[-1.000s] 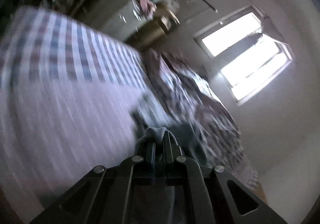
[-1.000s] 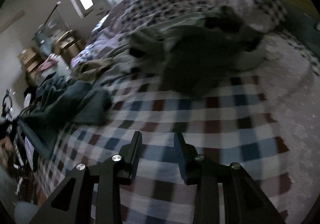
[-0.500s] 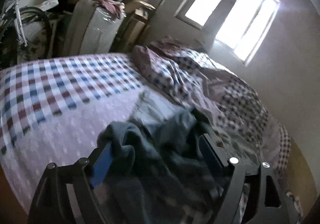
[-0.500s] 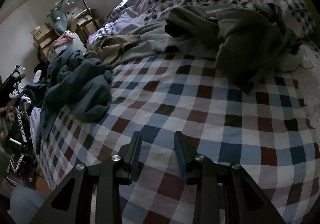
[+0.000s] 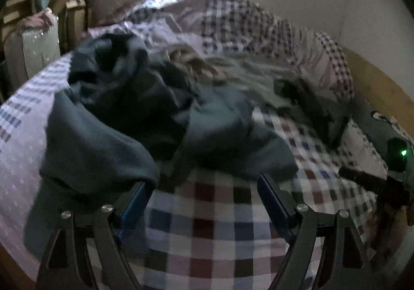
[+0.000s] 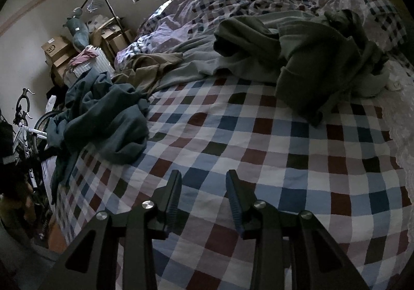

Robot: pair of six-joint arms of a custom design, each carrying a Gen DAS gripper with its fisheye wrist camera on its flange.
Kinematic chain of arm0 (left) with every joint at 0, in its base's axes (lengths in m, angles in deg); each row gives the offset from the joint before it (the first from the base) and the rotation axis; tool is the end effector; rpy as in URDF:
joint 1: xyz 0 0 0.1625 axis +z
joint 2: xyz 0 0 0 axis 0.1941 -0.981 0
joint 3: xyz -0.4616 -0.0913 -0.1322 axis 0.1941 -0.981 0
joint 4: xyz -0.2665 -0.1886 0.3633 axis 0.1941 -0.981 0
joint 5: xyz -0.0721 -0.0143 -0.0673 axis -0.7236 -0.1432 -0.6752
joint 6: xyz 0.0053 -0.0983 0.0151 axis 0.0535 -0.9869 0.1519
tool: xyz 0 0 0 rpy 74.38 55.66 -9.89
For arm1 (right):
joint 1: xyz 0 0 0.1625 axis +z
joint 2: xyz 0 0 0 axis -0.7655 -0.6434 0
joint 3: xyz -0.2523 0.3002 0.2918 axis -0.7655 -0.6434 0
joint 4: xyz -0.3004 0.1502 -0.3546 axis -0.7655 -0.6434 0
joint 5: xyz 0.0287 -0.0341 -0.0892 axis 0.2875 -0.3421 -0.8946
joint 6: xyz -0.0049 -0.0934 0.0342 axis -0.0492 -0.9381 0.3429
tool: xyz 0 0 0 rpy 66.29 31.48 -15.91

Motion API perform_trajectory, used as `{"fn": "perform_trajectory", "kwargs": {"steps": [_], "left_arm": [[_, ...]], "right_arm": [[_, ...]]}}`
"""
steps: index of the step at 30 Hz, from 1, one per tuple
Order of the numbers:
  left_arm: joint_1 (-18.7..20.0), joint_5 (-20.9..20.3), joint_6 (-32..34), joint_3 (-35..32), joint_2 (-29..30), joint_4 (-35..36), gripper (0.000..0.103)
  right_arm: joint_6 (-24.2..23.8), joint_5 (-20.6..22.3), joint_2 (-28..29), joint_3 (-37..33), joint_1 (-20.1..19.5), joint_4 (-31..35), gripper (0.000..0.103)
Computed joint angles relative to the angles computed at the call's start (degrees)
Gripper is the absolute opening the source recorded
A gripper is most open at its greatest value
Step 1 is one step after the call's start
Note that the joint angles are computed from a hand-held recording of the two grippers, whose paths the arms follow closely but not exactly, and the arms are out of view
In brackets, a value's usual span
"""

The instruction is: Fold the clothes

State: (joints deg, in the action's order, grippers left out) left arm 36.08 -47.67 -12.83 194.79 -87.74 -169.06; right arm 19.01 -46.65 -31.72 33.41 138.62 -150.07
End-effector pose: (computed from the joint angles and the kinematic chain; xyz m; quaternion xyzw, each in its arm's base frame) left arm -0.1983 -0.5302 0.2145 0.0773 0.8773 -0.3694 0.2966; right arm 0.1072 -0.6173 0.2219 0.2425 -0.9290 0.2454 0.1341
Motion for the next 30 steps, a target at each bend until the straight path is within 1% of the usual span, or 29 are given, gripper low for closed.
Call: {"fn": "perform_trajectory", "kwargs": {"steps": [2, 4, 6, 7, 8, 9, 10, 12, 15, 17, 18, 21, 22, 23, 24, 26, 30], "left_arm": [[-0.36, 3.49, -5.37, 0.87, -1.23, 4.44, 0.085], [-0.67, 6.71, -10.68, 2.77, -3.61, 6.16, 0.085], [-0.89, 9.51, -21.13, 4.58, -7.86, 13.17, 0.085], [-0.98, 9.56, -26.43, 5.42, -10.26, 17.44, 0.085], [-1.09, 8.79, -29.54, 6.3, -12.35, 19.7, 0.085], [-1.47, 7.44, -30.38, 7.53, -14.27, 19.67, 0.085], [-2.28, 6.57, -29.08, 8.84, -15.47, 17.75, 0.085], [-5.08, 5.91, -22.0, 11.26, -16.16, 10.71, 0.085], [-8.97, 4.91, -7.33, 11.96, -12.54, -0.85, 0.085], [-9.95, 5.31, -0.14, 10.32, -8.7, -4.88, 0.085], [-9.69, 5.01, 3.27, 9.13, -6.6, -6.79, 0.085], [-6.54, 4.48, 11.45, 5.34, 0.18, -13.86, 0.085], [-4.9, 4.92, 14.4, 3.8, 2.61, -16.32, 0.083], [-3.54, 5.24, 15.52, 2.65, 4.15, -17.0, 0.08], [-2.26, 5.53, 16.29, 1.54, 5.54, -17.32, 0.07], [-0.23, 5.75, 16.71, 0.01, 7.23, -17.81, 0.059], [2.35, 5.03, 15.27, -0.79, 7.37, -19.54, 0.057]], "right_arm": [[0.25, 0.33, -0.11, -0.08, -0.07, 0.01, 0.038], [0.44, 0.69, -0.24, -0.14, -0.11, 0.04, 0.039], [0.44, 1.18, -0.39, -0.14, -0.13, 0.01, 0.039], [0.49, 1.34, -0.46, -0.09, -0.12, -0.06, 0.039], [0.49, 1.38, -0.47, -0.06, -0.08, -0.1, 0.039], [0.47, 1.4, -0.48, -0.04, -0.04, -0.14, 0.039], [0.45, 1.41, -0.47, -0.01, -0.02, -0.24, 0.039], [0.48, 1.38, -0.39, 0.03, 0.04, -0.36, 0.039], [0.57, 1.08, -0.19, 0.13, 0.17, -0.54, 0.039], [0.34, 0.81, 0.0, 0.19, 0.33, -0.62, 0.039], [0.18, 0.67, 0.07, 0.23, 0.41, -0.62, 0.039], [-0.33, 0.16, 0.3, 0.3, 0.58, -0.61, 0.039], [-0.4, 0.04, 0.36, 0.31, 0.61, -0.65, 0.039], [-0.43, 0.02, 0.37, 0.29, 0.58, -0.6, 0.039], [-0.45, 0.0, 0.37, 0.26, 0.55, -0.52, 0.039], [-0.64, -0.12, 0.39, 0.16, 0.54, -0.39, 0.039], [-0.67, -0.28, 0.48, -0.03, 0.47, -0.15, 0.039]]}}
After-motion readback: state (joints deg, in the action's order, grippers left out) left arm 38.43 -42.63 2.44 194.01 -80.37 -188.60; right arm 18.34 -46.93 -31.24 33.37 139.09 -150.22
